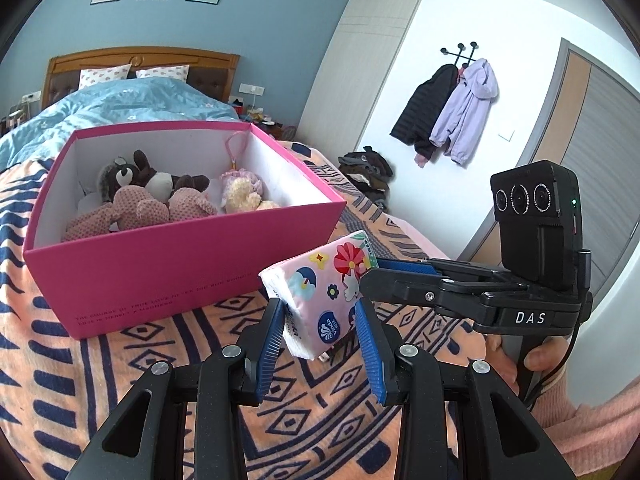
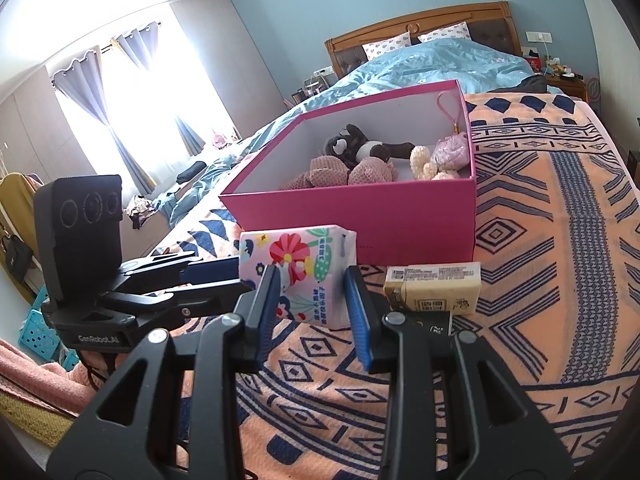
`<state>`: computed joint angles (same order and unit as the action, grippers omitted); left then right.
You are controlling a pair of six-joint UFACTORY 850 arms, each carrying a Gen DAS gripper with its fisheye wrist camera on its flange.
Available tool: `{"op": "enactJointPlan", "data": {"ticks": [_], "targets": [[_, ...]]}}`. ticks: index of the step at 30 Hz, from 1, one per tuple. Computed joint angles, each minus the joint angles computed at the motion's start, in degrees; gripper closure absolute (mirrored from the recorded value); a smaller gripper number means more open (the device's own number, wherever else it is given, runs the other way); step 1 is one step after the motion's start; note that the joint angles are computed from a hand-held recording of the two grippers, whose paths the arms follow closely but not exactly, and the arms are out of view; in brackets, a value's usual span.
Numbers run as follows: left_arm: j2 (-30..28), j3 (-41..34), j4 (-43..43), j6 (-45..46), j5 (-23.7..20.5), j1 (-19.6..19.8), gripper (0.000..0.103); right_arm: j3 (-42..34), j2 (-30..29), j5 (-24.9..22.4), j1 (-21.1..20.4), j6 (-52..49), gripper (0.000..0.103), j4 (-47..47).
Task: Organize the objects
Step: 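Lift the floral tissue pack up from the bed with both grippers, then carry the floral tissue pack over the pink box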
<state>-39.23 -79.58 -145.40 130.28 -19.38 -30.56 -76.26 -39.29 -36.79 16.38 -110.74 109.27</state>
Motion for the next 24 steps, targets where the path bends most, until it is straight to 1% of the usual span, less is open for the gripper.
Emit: {"op": "enactJointPlan", "data": {"ticks": [12, 24], "targets": [[-0.2, -1.3, -1.5, 2.3, 1.1, 0.0, 0.067, -0.8, 0.4, 0.5, 0.1, -1.3, 0.067, 0.6], [-1.0, -3.6, 2.2, -1.2, 1.3, 0.8, 0.067, -2.9, 0.2, 0.4, -0.1, -1.0, 0.067, 0.1]]}}
